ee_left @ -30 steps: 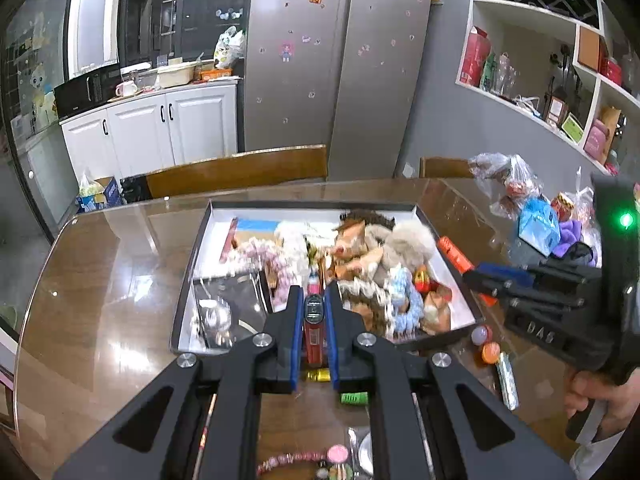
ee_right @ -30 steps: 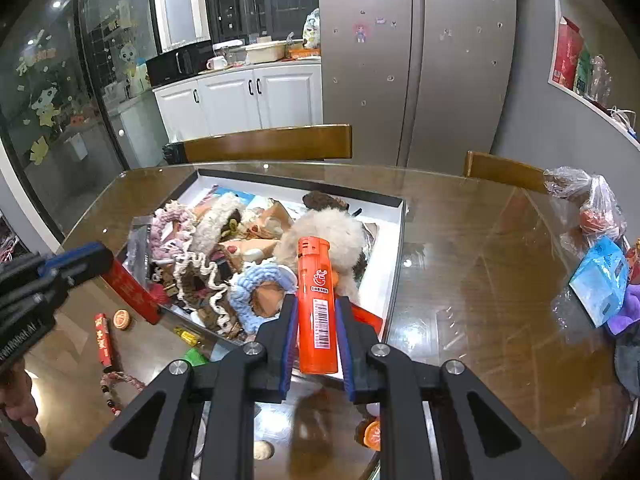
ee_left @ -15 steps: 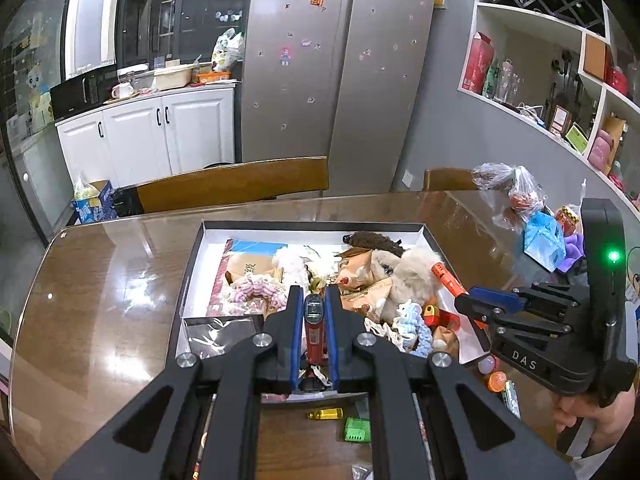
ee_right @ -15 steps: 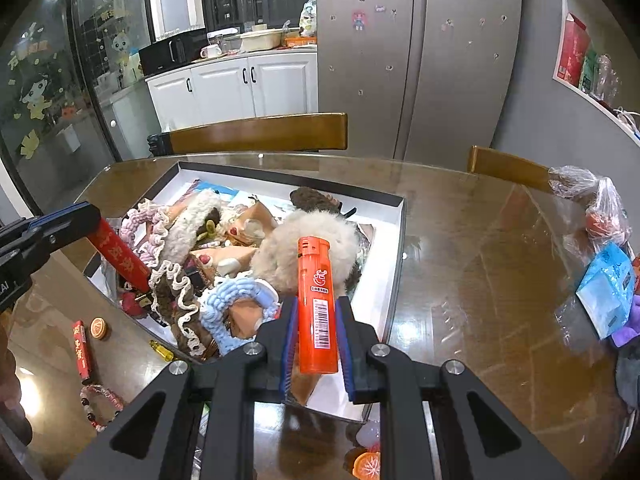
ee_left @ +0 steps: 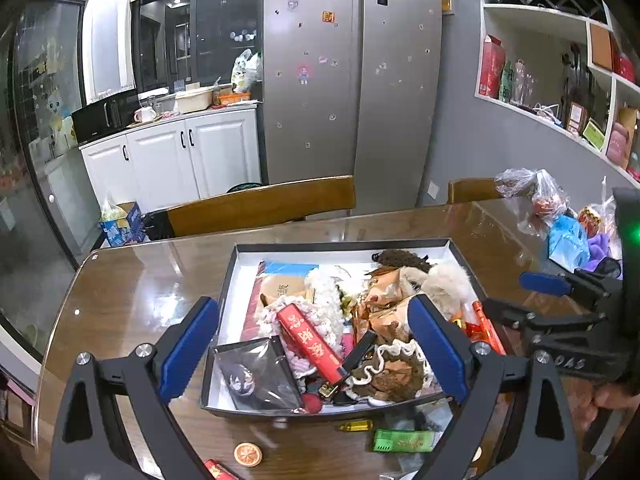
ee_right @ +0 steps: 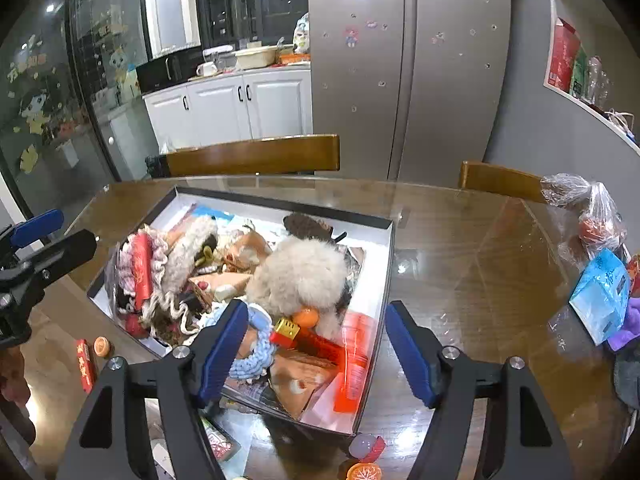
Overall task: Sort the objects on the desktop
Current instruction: 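Open both grippers to drop the orange lighter and red tube into the box, then move both grippers toward the blue patterned lighter and the beaded bracelet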
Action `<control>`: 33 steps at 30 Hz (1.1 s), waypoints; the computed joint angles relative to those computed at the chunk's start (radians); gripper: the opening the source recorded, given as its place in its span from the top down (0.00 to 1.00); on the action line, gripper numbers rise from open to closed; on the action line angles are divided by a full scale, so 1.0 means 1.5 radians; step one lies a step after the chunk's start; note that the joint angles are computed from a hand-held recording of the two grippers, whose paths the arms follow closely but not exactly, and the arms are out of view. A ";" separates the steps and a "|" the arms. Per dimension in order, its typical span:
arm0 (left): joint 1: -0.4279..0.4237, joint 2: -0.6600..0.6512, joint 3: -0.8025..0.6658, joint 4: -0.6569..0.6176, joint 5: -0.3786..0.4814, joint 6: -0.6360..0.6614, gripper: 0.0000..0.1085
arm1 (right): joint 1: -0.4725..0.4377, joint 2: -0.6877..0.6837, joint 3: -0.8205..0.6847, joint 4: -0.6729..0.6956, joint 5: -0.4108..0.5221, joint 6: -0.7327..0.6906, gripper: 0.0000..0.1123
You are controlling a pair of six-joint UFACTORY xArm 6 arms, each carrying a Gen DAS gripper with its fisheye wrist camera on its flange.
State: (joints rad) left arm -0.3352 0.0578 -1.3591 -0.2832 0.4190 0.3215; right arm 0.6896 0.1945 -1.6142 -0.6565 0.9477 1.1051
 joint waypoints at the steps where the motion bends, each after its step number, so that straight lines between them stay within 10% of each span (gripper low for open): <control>1: 0.001 0.000 -0.001 -0.005 0.003 0.002 0.11 | -0.003 -0.006 0.009 0.005 -0.016 0.004 0.35; 33: 0.024 -0.251 0.238 -0.067 0.035 0.042 0.11 | 0.090 -0.091 0.065 -0.045 0.053 0.076 0.34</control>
State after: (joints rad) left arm -0.2992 -0.3192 -1.0022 -0.3830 0.4718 0.3847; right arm 0.8250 0.0574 -1.5161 -0.7236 1.0272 1.2187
